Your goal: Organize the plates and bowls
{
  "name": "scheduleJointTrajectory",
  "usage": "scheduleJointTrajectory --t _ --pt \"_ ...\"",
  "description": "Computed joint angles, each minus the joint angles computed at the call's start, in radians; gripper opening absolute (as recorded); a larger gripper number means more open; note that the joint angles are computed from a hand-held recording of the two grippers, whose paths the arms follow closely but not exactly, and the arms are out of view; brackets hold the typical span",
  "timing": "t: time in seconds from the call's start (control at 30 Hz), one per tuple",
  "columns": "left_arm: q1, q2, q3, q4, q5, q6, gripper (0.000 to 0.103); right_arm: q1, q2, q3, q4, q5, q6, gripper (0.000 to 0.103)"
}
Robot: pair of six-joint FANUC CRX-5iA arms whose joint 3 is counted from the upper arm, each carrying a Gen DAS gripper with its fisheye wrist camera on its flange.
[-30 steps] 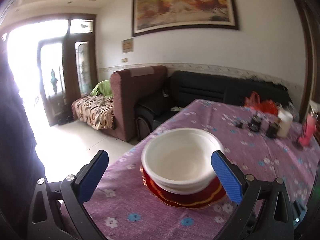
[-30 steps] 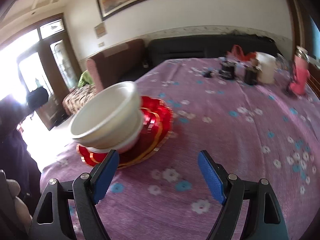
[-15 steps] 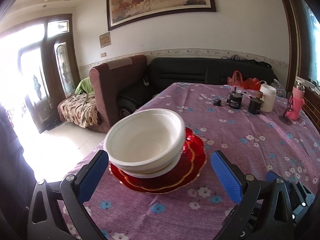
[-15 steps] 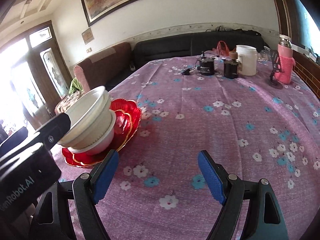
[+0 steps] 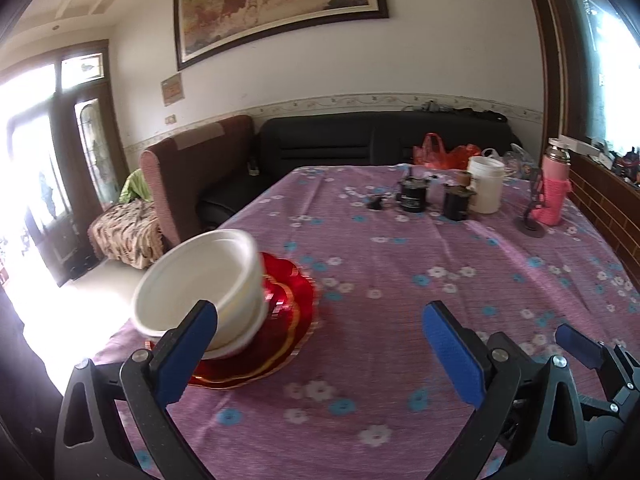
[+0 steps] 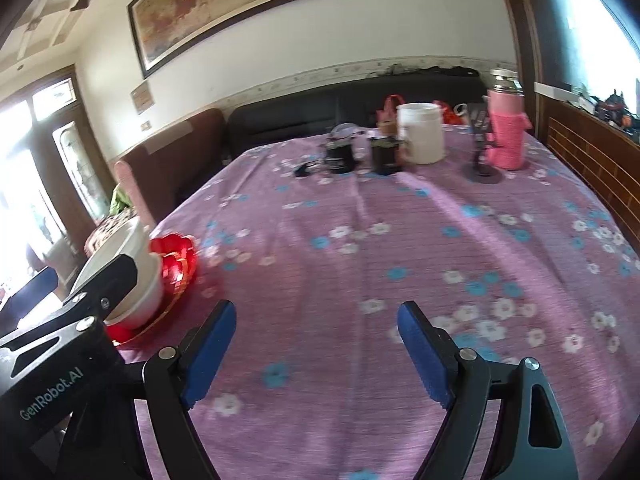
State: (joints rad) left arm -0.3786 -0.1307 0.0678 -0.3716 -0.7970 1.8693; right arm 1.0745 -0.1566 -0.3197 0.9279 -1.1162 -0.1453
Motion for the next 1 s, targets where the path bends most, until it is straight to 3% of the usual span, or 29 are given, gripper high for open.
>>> scheduleJointTrajectory --t 0.27,0.43,1.0 --pt "-0.063 0.062 0.050 0.008 -0.026 -0.010 0.102 -0.017 -0.055 -0.034 -0.029 -0.068 0.048 0.088" --pt "-0.060 0.093 0.065 0.036 -0.044 -0.018 0.102 -0.043 -0.061 -0.042 -0.060 -0.062 0.076 0.088" --pt "0.042 0.104 0.027 0.159 -0.049 -0.081 0.102 -0.075 0.015 0.021 -0.146 0.012 0.124 0.088"
